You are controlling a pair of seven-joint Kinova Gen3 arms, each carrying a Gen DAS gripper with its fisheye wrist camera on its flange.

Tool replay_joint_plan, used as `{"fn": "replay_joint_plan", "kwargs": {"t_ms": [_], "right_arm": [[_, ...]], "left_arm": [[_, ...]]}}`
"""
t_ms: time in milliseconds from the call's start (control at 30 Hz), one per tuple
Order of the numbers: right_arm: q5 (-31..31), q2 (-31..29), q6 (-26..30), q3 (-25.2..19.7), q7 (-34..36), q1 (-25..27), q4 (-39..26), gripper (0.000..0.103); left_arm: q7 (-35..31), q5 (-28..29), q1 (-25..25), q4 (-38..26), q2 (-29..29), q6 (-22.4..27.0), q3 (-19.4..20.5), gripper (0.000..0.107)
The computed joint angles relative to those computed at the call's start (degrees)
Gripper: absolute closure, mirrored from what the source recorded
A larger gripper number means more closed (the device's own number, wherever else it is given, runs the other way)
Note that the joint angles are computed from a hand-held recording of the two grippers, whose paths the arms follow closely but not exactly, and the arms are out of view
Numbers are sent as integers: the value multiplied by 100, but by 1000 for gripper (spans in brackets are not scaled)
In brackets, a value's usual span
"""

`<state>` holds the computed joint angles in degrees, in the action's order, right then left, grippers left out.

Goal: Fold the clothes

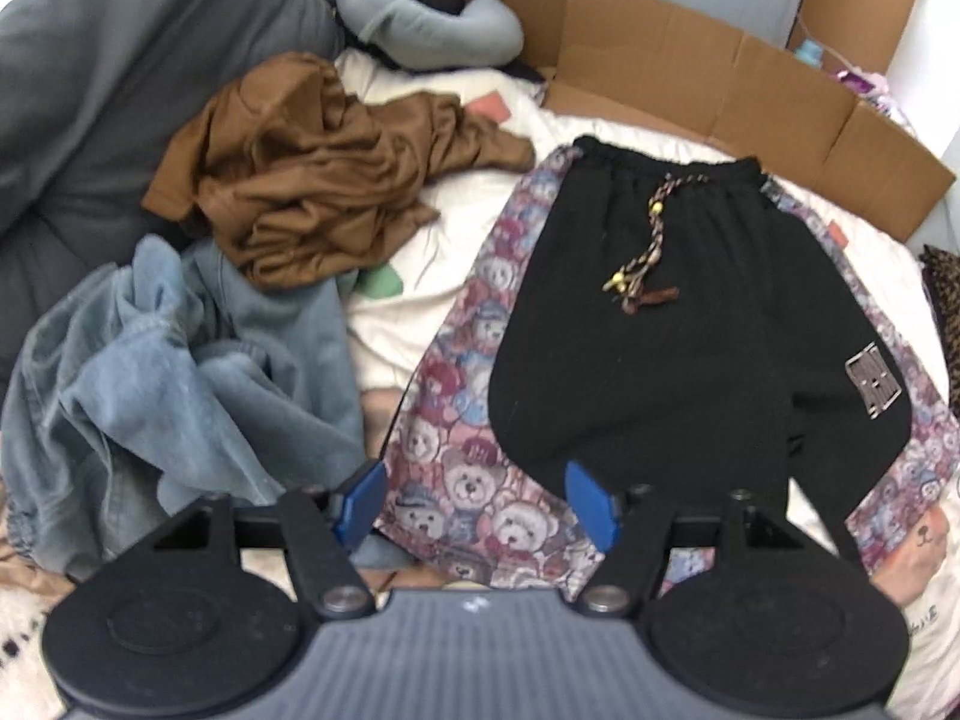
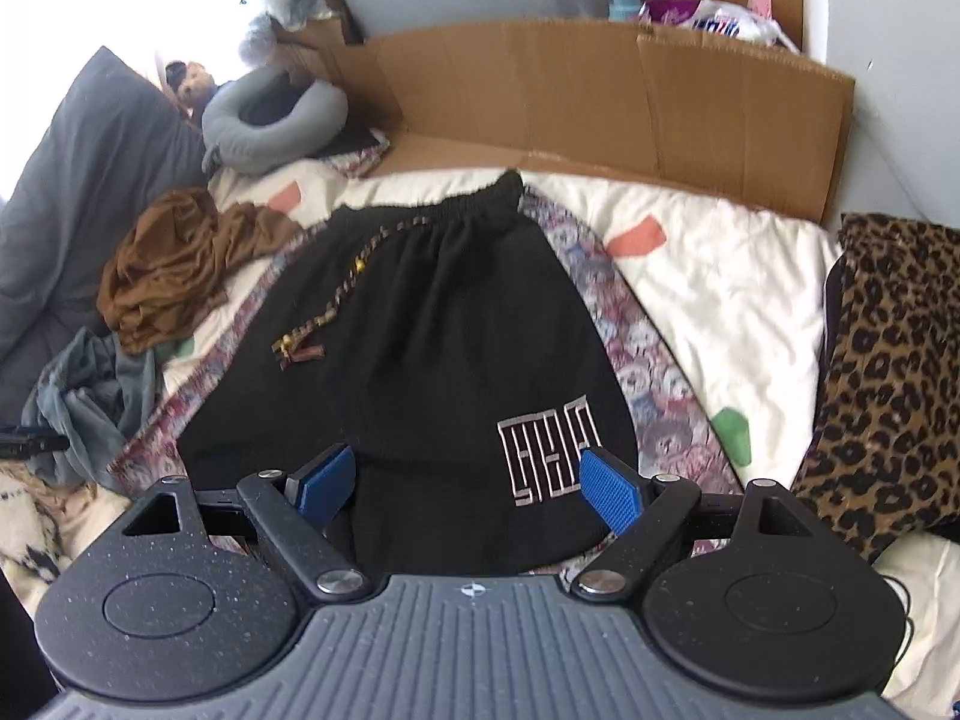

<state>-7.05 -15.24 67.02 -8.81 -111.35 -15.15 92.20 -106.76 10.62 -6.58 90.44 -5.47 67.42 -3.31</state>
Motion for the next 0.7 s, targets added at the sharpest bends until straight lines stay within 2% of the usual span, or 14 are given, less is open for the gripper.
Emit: {"fn": "replay_joint_plan", "kwargs": {"t_ms": [67,167,367,533,700], "right_arm": [[-22,-20,-38,-12,-7,-13,174,17],[-33,-65,-113,-44,-48,-30,383,17],[17,-116,-188,-155,-163,-74,659,17],[270,-236,-230,-382,-538,-57,840,17],[337,-324,-112,-383,-692,-78,934,17]], "left_arm": [[-238,34,-35,-36,120,199,-65,39],[-378,-39,-96,95,187,152,-71,39],[-615,-208,-186,370,271,-84,-67,40],[-812,-390,-241,603,334,-411,-67,42],[-1041,-207,-332,770,497,-725,-113,46]]}}
